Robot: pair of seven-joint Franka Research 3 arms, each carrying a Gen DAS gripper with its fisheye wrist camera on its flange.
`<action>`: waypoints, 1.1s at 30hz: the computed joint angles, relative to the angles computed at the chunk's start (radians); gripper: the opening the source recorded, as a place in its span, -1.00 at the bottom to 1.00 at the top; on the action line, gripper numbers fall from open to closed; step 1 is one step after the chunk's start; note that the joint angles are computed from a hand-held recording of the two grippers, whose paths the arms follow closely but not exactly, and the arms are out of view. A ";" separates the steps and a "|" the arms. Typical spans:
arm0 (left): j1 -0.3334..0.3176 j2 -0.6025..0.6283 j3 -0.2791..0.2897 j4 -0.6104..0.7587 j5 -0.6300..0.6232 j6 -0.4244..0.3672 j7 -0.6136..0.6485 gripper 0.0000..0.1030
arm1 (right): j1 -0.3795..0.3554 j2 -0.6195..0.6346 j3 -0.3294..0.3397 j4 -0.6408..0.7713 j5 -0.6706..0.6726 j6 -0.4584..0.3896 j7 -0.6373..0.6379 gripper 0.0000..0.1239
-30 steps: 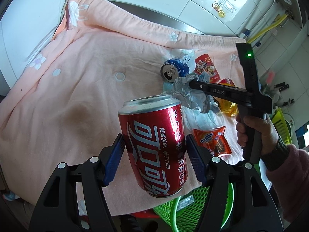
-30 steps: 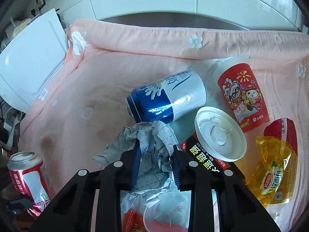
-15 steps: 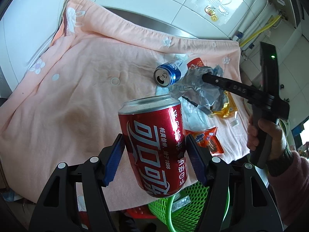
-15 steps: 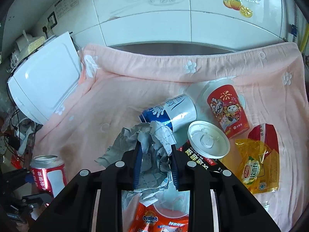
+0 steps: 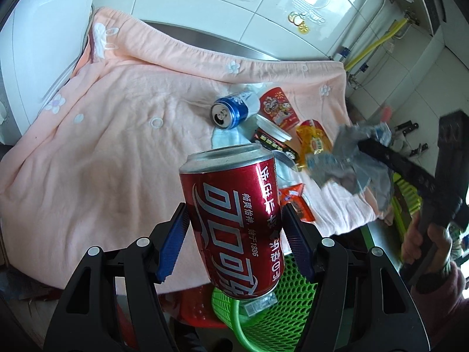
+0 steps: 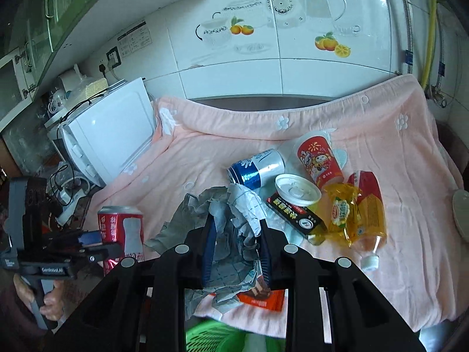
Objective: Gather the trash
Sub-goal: 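Carry the foil to the wastebasket and release it with the right tool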
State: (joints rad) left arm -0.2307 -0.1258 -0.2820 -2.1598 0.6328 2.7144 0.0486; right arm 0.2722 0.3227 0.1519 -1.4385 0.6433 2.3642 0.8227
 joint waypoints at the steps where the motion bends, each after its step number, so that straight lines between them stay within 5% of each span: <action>1: -0.003 -0.001 -0.006 0.002 0.004 -0.004 -0.008 0.24 | -0.012 -0.032 0.001 -0.044 0.017 0.001 -0.019 -0.58; 11: -0.071 0.046 -0.044 0.063 0.040 -0.046 -0.062 0.24 | -0.046 -0.322 -0.082 -0.458 0.062 0.019 -0.155 -0.58; 22: -0.157 0.131 -0.043 0.153 0.035 -0.067 -0.042 0.24 | -0.061 -0.430 -0.140 -0.654 0.024 -0.001 -0.135 -0.53; 33: -0.215 0.217 -0.027 0.227 -0.022 -0.082 0.028 0.24 | -0.075 -0.487 -0.168 -0.710 0.068 -0.011 -0.157 0.09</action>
